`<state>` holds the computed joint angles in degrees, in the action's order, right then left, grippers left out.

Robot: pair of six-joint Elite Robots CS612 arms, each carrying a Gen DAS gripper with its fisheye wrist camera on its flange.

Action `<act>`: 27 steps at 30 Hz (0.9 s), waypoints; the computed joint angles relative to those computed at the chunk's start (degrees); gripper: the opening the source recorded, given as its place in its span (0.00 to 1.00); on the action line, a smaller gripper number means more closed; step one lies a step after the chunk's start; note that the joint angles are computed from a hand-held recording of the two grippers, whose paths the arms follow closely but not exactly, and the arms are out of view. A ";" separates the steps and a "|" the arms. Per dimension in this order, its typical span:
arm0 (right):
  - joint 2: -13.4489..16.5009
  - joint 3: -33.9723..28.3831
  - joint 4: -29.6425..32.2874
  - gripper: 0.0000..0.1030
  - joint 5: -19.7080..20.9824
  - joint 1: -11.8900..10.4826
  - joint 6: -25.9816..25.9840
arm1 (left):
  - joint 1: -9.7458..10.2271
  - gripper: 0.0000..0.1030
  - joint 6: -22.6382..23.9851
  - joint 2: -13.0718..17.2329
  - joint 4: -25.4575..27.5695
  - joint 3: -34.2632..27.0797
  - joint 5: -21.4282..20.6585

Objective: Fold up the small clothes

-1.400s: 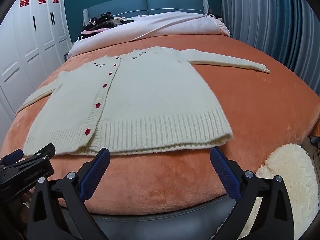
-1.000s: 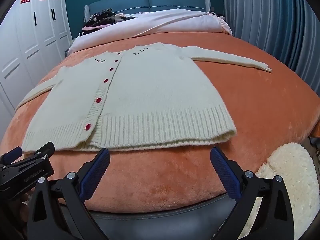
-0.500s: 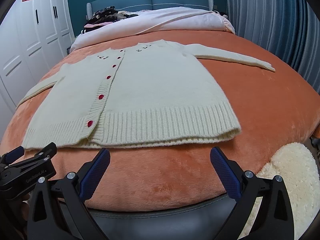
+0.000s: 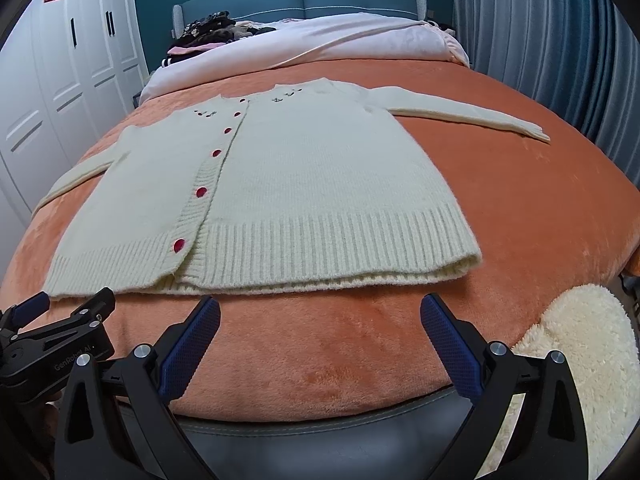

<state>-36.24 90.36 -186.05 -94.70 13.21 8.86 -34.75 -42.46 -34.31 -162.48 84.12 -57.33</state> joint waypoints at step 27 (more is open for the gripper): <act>0.07 -0.40 1.97 0.95 -0.14 0.08 -0.15 | 0.07 0.95 -0.75 0.38 -0.97 0.83 1.43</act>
